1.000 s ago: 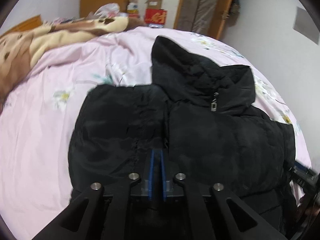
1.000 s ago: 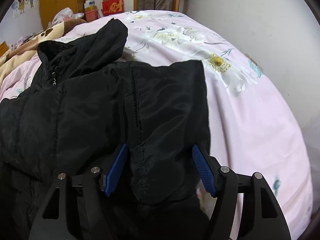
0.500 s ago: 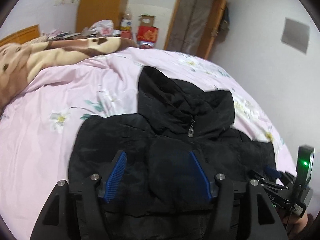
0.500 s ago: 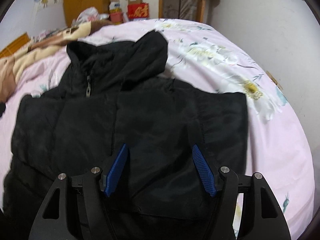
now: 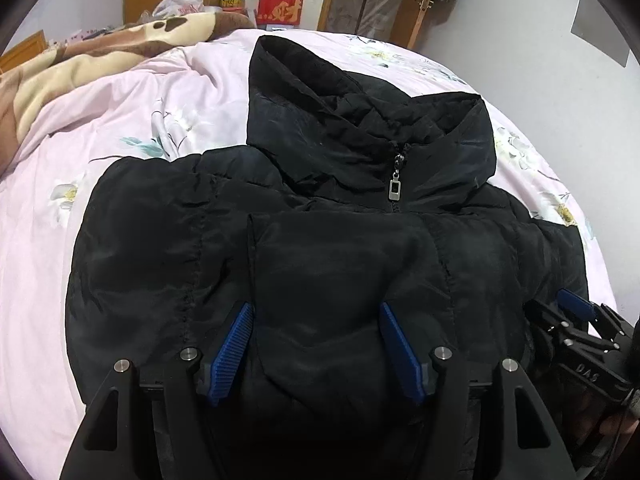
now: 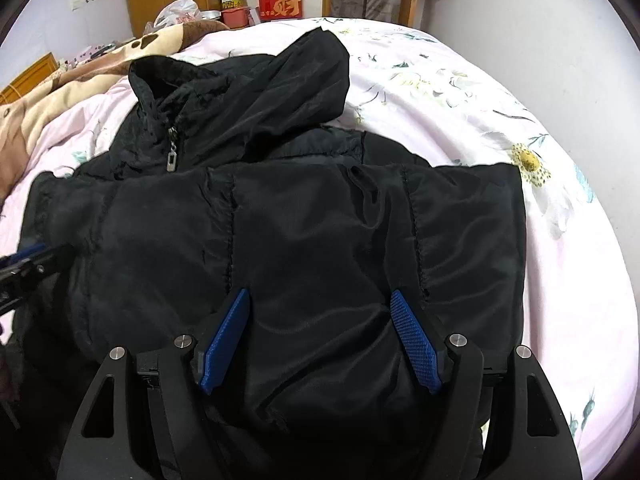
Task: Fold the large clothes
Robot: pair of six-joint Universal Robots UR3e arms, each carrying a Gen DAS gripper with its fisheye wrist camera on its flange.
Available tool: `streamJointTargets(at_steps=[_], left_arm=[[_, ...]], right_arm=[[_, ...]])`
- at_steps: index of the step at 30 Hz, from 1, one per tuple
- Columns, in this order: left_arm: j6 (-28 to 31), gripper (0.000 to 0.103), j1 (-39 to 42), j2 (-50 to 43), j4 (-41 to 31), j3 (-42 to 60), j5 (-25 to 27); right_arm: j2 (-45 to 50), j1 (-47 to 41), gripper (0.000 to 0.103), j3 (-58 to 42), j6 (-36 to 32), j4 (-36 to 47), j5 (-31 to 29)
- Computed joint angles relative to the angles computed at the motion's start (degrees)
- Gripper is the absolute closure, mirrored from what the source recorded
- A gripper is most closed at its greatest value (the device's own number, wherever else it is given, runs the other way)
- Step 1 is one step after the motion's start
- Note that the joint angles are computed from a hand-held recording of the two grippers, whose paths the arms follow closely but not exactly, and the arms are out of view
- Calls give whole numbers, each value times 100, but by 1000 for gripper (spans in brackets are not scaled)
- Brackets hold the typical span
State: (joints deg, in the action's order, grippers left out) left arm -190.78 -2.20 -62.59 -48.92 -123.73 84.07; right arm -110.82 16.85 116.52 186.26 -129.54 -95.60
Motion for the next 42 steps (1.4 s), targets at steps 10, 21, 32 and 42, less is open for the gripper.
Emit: streamJointTargets(at_steps=[10, 21, 32, 42], left_arm=[[955, 37, 1090, -376, -444, 1147, -344], [932, 26, 1757, -3232, -1482, 4919, -766], [564, 25, 1342, -6181, -2552, 8634, -261], [118, 25, 1456, -5861, -1492, 7509, -425]], right_arm=[[357, -928, 30, -1298, -327, 254, 977], [3279, -1323, 30, -5144, 188, 1125, 810], [5462, -1463, 30, -7735, 247, 2272, 1285], [4768, -1942, 39, -5900, 458, 803, 2934]])
